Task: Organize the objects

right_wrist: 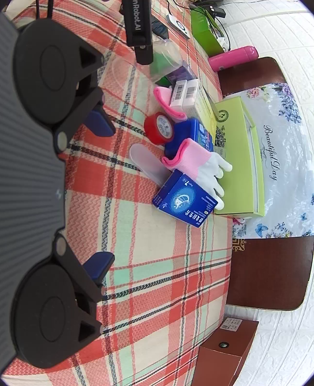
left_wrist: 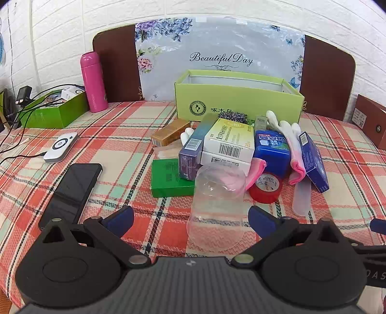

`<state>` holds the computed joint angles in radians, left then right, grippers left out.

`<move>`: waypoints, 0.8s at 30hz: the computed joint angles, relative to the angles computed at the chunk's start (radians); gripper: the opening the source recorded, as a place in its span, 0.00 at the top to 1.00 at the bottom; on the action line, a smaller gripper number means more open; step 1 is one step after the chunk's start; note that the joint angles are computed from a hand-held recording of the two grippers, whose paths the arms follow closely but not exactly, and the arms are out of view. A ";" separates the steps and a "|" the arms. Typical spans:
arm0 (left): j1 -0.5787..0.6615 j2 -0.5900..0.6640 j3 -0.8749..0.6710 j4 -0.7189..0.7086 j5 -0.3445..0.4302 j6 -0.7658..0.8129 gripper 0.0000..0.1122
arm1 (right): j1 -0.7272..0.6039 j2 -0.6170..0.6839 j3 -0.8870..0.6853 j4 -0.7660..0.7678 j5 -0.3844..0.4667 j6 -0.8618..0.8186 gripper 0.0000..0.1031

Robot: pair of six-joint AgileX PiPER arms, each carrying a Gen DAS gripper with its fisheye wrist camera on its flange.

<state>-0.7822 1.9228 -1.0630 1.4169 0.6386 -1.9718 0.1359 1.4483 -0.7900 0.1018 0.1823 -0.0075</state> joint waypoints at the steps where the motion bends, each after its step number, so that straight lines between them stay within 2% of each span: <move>1: 0.001 0.000 0.000 0.000 -0.001 0.001 0.08 | 0.000 -0.002 0.003 -0.003 -0.002 0.002 0.00; 24: 0.018 0.007 -0.011 -0.037 -0.024 0.037 0.08 | -0.001 0.024 -0.011 0.027 0.019 -0.026 0.00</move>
